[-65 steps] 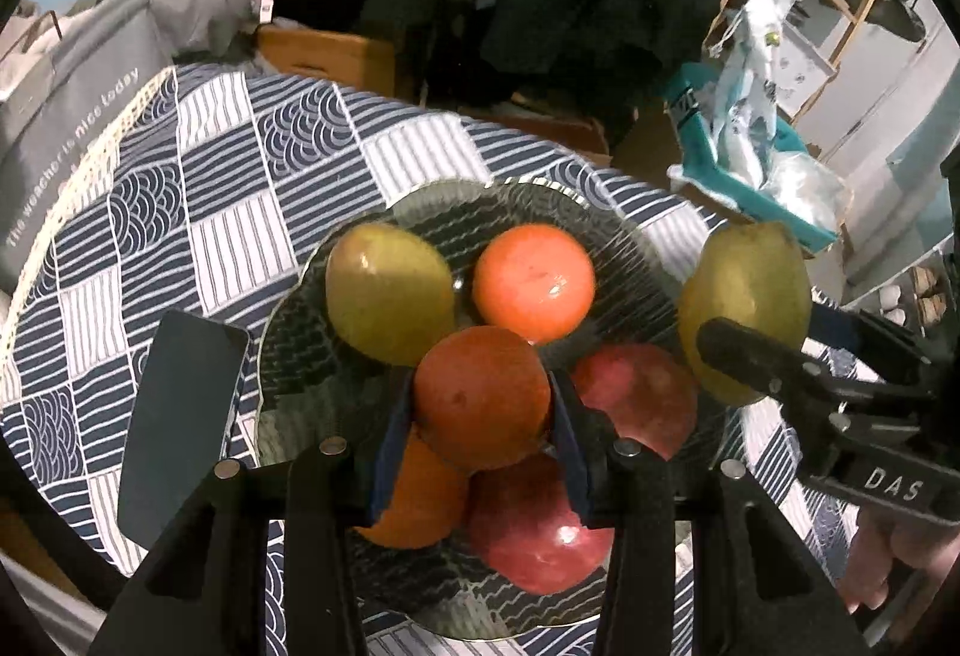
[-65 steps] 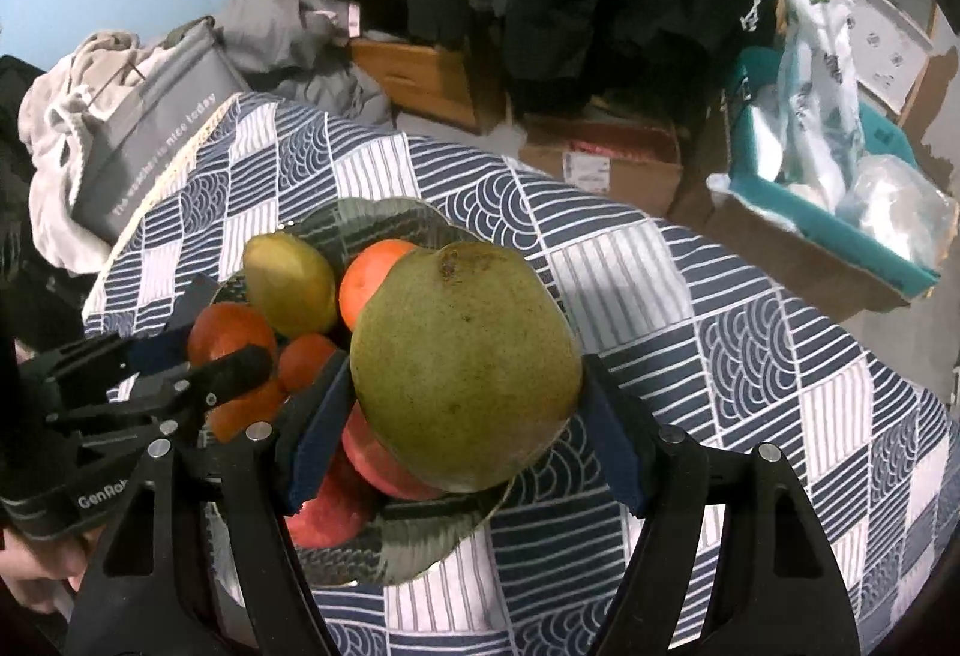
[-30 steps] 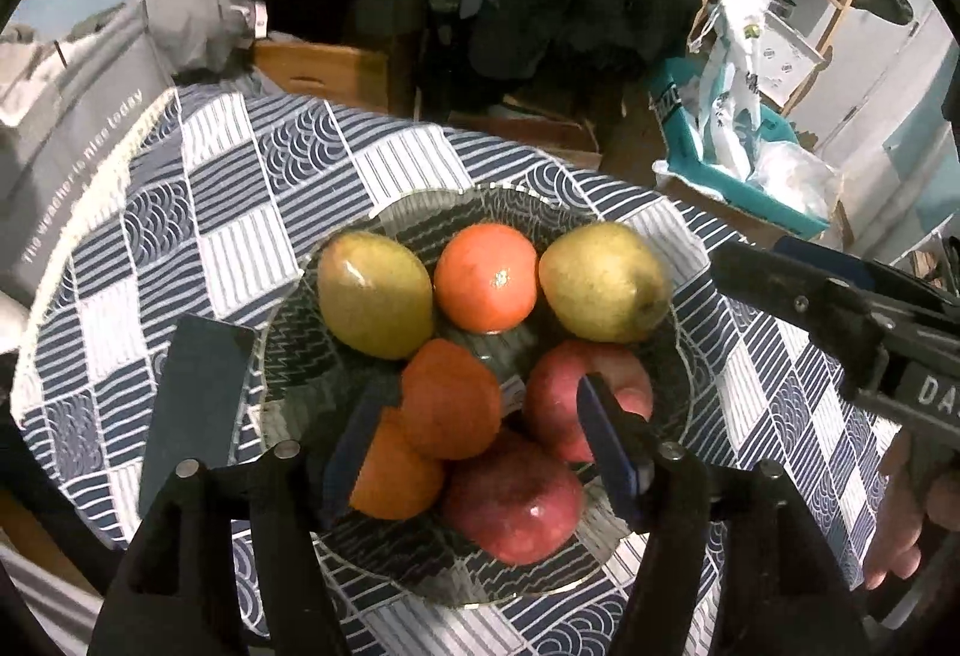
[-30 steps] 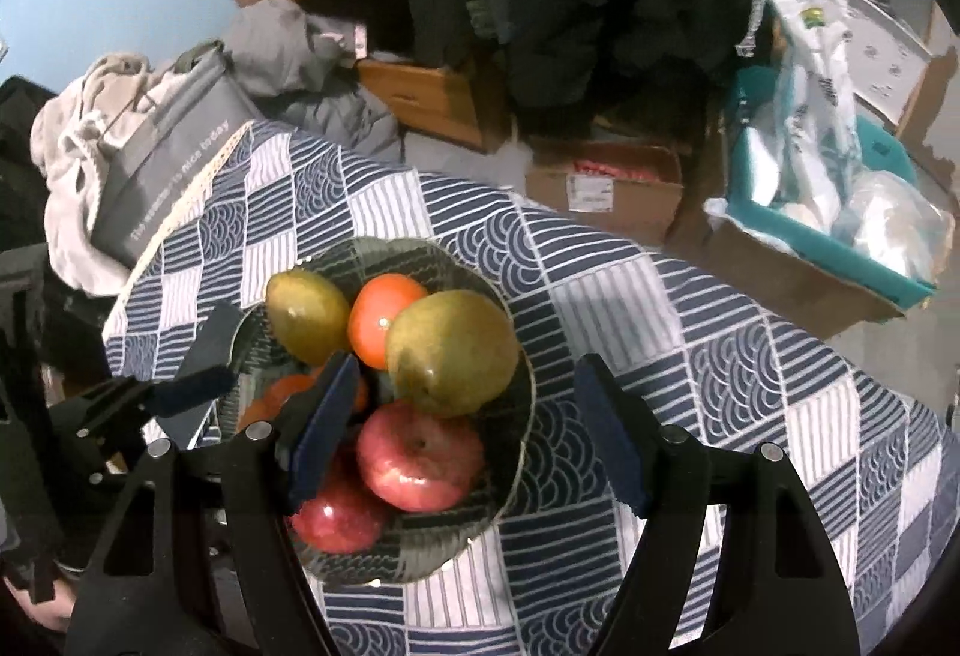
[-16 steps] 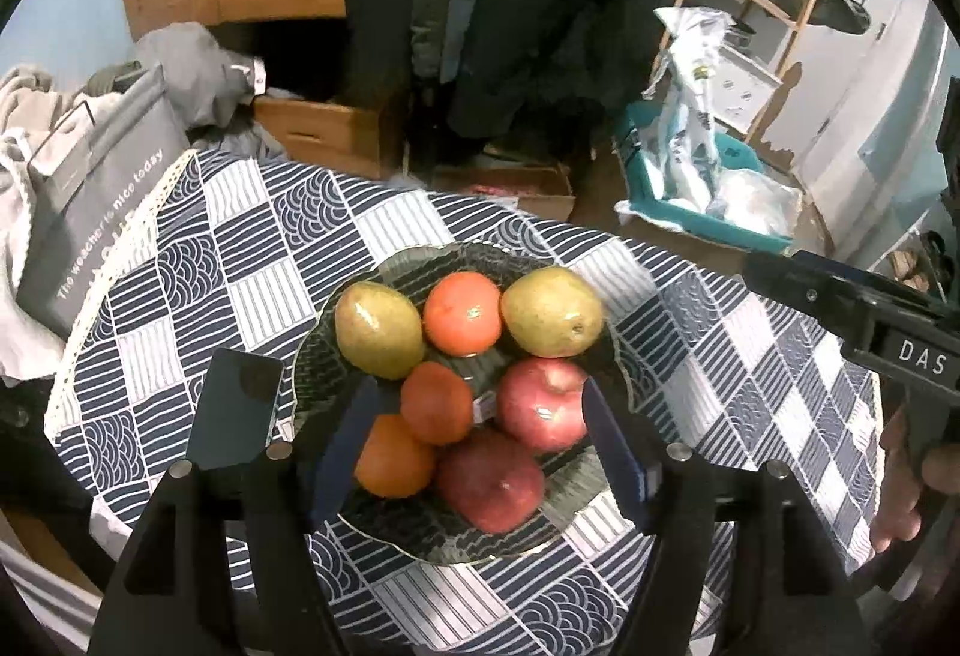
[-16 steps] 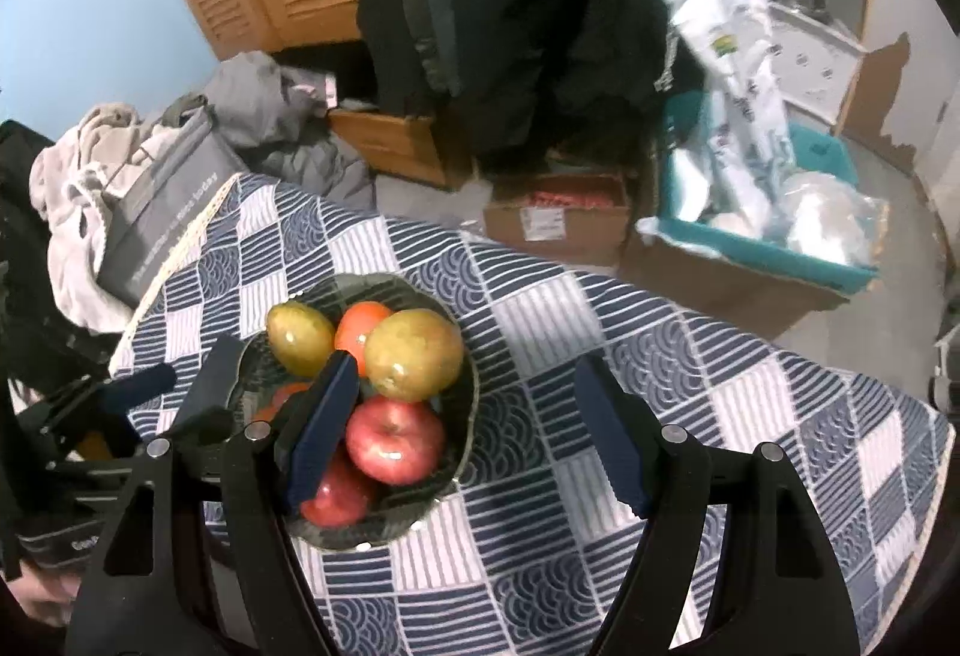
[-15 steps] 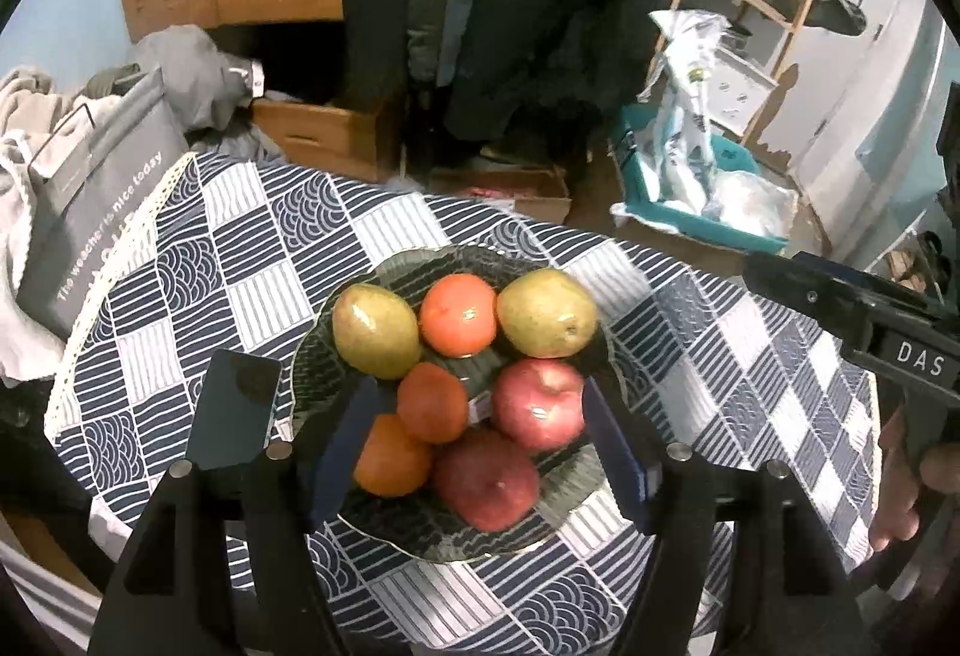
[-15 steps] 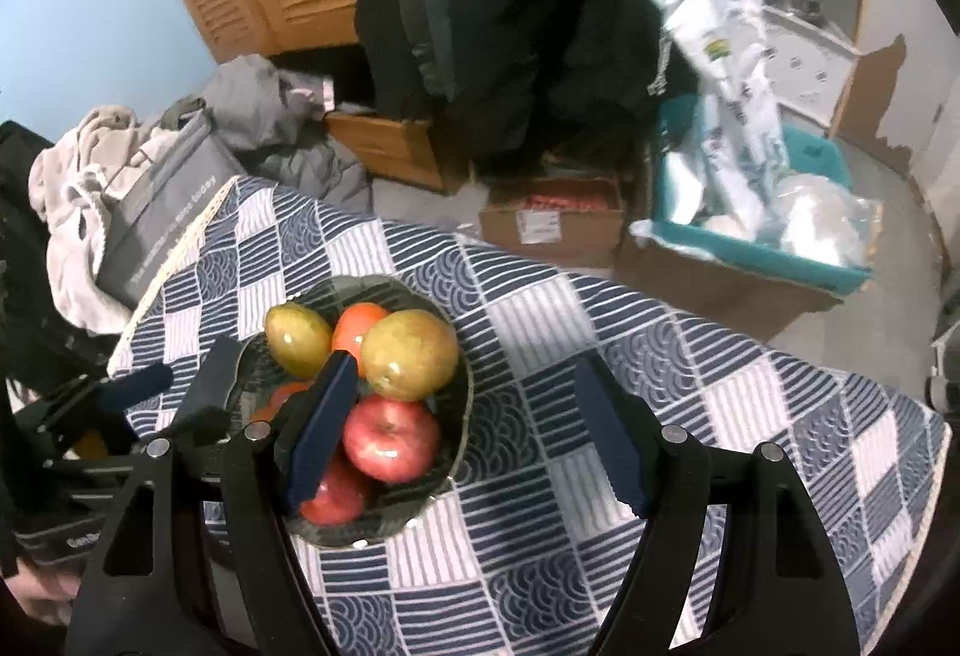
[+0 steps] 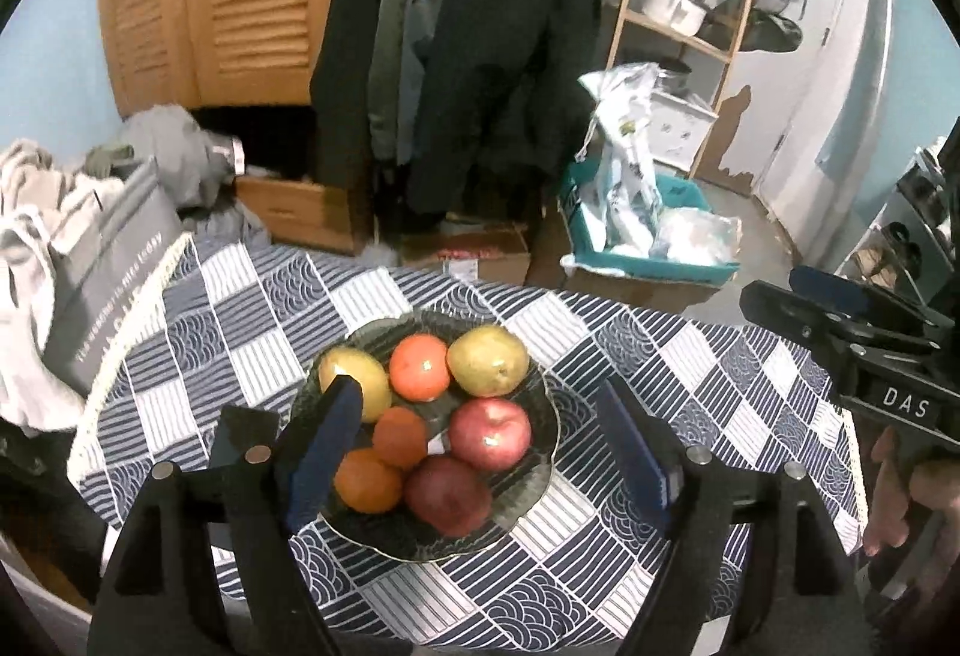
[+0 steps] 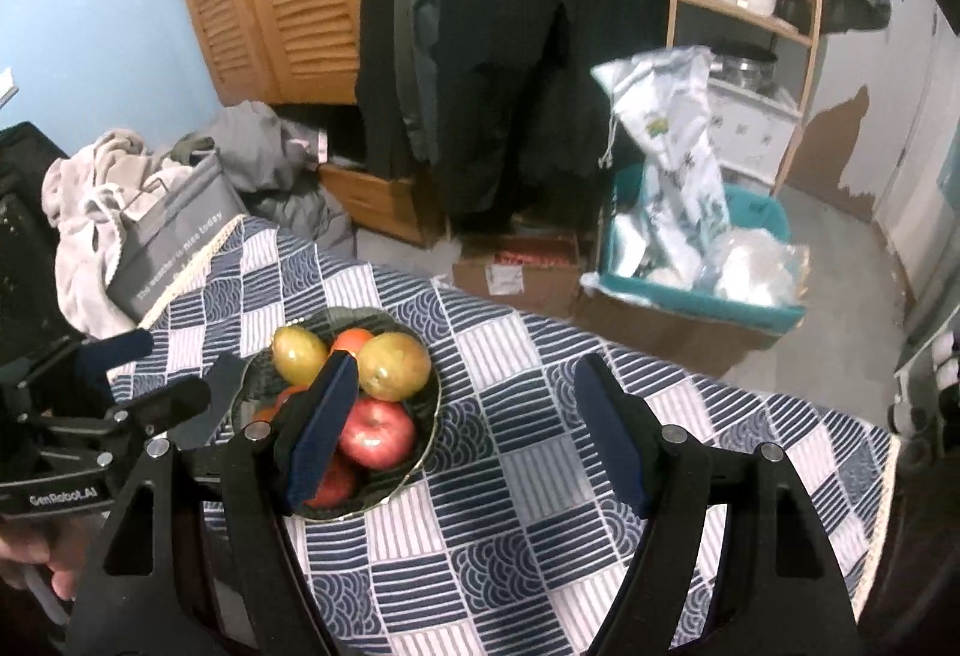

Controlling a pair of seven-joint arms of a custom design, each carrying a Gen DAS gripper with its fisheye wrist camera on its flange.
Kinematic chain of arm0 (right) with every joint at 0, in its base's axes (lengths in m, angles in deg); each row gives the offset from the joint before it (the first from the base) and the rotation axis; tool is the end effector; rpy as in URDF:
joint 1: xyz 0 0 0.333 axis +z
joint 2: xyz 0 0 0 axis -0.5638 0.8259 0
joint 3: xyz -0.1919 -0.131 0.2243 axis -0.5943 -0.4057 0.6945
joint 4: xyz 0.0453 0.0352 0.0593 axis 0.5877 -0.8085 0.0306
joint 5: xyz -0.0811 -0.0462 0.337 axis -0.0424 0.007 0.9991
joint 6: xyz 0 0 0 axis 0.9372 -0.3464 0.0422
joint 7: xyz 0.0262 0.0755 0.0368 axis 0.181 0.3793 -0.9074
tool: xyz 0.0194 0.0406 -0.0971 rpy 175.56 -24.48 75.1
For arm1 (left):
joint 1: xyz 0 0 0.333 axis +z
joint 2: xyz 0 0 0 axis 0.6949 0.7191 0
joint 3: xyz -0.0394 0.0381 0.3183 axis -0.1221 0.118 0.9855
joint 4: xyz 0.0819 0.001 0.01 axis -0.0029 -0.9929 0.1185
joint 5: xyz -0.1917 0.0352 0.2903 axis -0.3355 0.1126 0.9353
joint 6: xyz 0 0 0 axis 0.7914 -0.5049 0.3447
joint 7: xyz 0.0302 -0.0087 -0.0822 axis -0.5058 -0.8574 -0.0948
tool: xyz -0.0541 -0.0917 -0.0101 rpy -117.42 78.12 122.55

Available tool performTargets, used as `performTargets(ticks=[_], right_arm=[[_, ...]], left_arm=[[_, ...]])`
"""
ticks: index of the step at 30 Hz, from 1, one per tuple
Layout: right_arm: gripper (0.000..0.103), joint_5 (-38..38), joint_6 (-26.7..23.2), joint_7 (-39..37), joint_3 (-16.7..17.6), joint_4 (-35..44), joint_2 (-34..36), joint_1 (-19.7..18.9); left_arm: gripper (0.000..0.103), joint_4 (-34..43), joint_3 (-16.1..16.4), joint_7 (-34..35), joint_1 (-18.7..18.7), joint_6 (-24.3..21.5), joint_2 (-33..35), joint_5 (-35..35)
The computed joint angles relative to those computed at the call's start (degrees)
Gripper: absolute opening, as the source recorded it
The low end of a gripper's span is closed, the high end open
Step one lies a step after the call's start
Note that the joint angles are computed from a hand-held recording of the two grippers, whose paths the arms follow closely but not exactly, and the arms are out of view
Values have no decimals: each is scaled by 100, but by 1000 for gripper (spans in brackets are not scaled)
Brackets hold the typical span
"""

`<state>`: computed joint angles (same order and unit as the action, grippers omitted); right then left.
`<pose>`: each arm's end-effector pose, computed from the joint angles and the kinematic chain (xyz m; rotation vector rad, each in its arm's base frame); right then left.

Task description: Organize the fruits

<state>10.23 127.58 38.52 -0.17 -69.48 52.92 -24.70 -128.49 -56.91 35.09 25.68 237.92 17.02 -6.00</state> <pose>0.5736 0.1006 0.4890 -2.1410 1.1504 -0.3277 0.4860 -0.3044 0.4639 -2.0547 1.5378 -0.7327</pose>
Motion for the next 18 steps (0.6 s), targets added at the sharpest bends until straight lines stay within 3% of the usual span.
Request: performTargets(ticks=[7,10,14,18], right_arm=[[82,513,217,-524,-15,-315,-459,-13],[86,739,360,-700,-51,-433,-603,0],[86,974,458,-867,-131,-550,-781,-10],[86,1161,604,-1045,-196,-650,-917,-22]], left_arm=[[89,43,-49,-464,-98,-233,-247,549],[90,134,-96,-446,-117,-346,-230,624],[100,298,-117,-487,-153,-417,-161,661],[101,491,-145,-338,-227,-558,-98,618]])
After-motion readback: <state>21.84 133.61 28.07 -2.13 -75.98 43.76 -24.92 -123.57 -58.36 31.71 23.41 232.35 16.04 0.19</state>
